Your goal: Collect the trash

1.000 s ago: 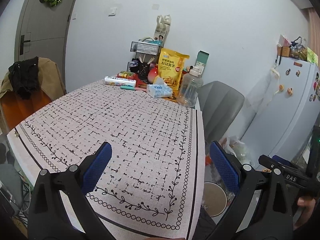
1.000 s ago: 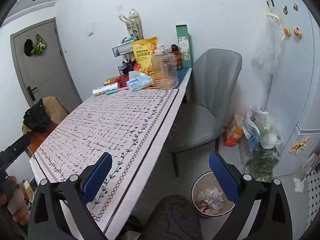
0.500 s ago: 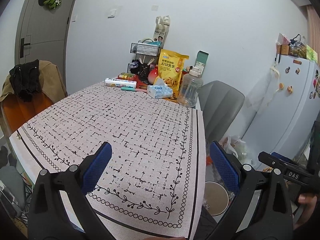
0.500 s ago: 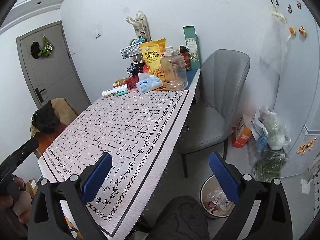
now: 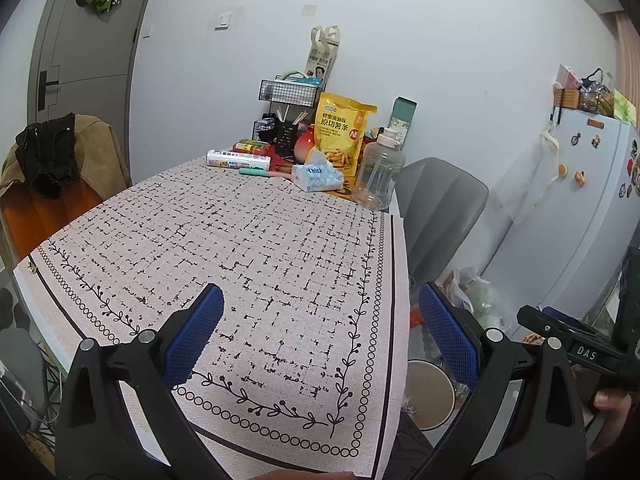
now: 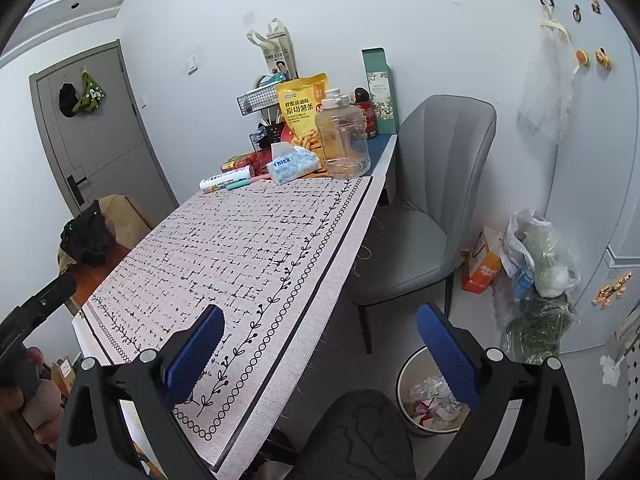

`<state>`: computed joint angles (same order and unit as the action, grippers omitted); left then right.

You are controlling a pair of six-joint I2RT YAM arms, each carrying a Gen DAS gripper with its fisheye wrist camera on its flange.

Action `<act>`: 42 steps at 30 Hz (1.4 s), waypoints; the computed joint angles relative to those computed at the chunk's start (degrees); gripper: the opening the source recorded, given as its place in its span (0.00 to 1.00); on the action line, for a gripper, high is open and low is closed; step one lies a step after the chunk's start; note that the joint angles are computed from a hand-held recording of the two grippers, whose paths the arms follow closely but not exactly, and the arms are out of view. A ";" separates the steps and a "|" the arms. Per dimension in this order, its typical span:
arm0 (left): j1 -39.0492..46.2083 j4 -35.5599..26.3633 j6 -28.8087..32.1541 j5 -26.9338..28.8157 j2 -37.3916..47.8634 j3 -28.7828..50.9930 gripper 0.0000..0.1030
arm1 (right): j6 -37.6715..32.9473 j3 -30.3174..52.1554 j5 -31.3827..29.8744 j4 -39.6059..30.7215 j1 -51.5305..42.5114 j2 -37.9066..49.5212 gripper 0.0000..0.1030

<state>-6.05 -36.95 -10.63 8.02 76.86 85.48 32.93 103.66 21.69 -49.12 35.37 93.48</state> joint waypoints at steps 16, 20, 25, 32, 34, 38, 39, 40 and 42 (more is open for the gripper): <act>-0.73 0.07 -0.09 -1.09 -0.39 -0.46 0.94 | 0.34 -0.84 -0.59 0.40 -0.20 -0.33 0.92; -0.79 -0.01 -0.12 -1.23 -0.52 -0.73 0.94 | 0.54 -1.37 -0.70 0.57 -0.16 -0.43 0.92; -0.57 0.20 -0.06 -1.05 -0.62 -0.92 0.94 | 0.63 -2.26 -0.48 1.06 -0.07 -0.93 0.92; -0.45 0.35 0.03 -0.81 -0.67 -1.23 0.94 | 0.84 -2.38 -0.07 1.12 0.30 -1.00 0.92; -0.66 0.31 -0.03 -1.04 -0.71 -1.20 0.94 | 0.95 -2.31 0.03 0.99 0.39 -1.02 0.92; -0.76 0.27 -0.05 -1.21 -0.71 -1.18 0.94 | 0.83 -2.47 -0.08 1.10 0.30 -1.14 0.92; -0.93 0.25 -0.11 -1.39 -0.76 -1.20 0.94 | 0.82 -2.45 -0.09 1.07 0.28 -1.13 0.92; -0.97 0.30 -0.10 -1.47 -0.80 -1.25 0.94 | 0.83 -2.46 -0.14 1.05 0.25 -1.15 0.92; -1.08 0.36 0.05 -1.87 -0.82 -1.24 0.94 | 0.75 -2.56 -0.14 1.11 0.31 -1.20 0.92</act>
